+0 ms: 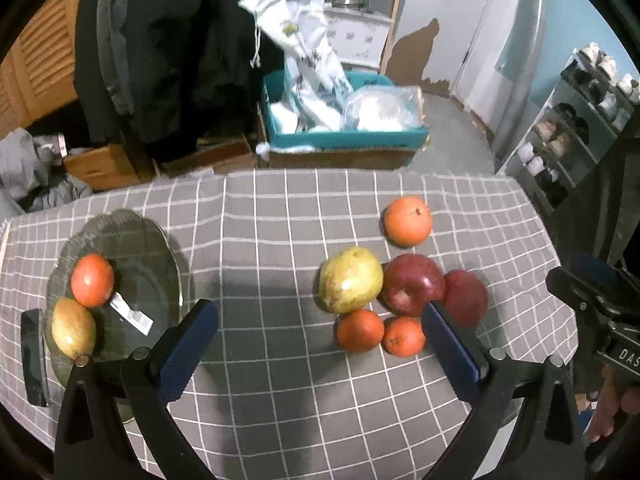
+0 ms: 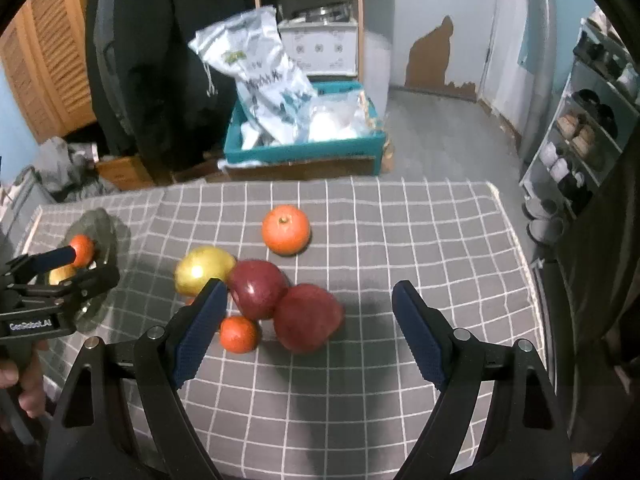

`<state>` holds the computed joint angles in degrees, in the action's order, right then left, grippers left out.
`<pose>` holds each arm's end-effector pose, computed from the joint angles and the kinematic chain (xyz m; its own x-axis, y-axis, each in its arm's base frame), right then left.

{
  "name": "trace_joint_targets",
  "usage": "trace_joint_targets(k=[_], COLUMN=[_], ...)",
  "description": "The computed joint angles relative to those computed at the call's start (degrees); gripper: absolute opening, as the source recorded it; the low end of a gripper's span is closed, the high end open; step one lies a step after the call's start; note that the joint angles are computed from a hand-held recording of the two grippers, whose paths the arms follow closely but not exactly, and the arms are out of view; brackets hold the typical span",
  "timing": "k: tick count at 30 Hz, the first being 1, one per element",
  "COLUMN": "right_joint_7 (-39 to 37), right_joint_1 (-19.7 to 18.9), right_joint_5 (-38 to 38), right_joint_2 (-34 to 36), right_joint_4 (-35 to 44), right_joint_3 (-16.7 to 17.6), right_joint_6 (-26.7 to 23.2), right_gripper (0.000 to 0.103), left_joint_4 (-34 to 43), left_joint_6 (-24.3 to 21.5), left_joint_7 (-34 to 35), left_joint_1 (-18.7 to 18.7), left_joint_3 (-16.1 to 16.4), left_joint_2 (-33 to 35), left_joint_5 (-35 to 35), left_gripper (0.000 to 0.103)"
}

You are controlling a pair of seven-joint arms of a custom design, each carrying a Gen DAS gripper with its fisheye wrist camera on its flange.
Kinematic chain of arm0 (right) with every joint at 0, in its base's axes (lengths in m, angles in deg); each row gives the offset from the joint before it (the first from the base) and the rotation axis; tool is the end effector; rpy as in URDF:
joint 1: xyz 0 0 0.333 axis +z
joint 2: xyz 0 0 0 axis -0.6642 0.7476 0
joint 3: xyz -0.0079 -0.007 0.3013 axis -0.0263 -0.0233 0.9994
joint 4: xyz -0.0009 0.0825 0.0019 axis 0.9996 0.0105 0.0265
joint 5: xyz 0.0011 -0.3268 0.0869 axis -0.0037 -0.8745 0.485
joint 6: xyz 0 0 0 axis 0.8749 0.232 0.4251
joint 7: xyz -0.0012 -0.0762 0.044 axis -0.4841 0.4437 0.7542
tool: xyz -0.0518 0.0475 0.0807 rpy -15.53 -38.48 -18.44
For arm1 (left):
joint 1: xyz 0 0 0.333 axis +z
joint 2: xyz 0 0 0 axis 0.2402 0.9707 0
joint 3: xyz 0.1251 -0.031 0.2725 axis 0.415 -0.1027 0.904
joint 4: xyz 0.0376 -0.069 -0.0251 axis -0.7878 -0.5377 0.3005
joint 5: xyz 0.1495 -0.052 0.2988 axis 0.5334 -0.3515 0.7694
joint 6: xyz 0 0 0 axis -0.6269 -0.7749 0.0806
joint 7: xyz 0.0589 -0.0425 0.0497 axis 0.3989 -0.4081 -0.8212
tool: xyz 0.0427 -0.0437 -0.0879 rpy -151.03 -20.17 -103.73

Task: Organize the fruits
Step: 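Move both open grippers toward the remaining apples and tangerines, then grasp the orange with the left gripper while the right gripper grasps the large red apple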

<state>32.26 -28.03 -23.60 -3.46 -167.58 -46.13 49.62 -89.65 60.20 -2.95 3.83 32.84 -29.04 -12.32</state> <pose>0.5035 0.1505 0.6160 0.2523 -0.9650 -0.0714 -0.7942 -0.1643 -0.5850 0.4928 -0.1991 0.5947 0.0620 -0.9893 0.1319 -0.8536 -0.1210 -0.5068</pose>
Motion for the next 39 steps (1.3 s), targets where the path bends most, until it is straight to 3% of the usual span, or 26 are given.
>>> trace_joint_targets(k=[9, 25, 39], right_joint_7=[0.1, -0.1, -1.7], right_joint_1=[0.1, 0.2, -0.6], right_joint_5=[0.3, 0.1, 4.6], right_joint_2=[5.0, 11.2, 15.9], right_joint_4=[2.5, 4.2, 6.1], right_joint_3=[0.1, 0.1, 0.3], right_joint_6=[-4.2, -7.3, -8.3], right_gripper=[0.084, 0.084, 0.084], left_joint_4=[1.1, 1.7, 2.8], left_joint_6=[-2.5, -2.6, -2.6], left_joint_7=[0.1, 1.0, 2.3], left_joint_1=[-0.8, -1.0, -1.3], left_joint_3=[0.0, 0.6, 0.5], left_joint_2=[4.1, 8.6, 11.3], left_joint_5=[1.0, -2.9, -6.1], left_gripper=[0.102, 0.102, 0.102])
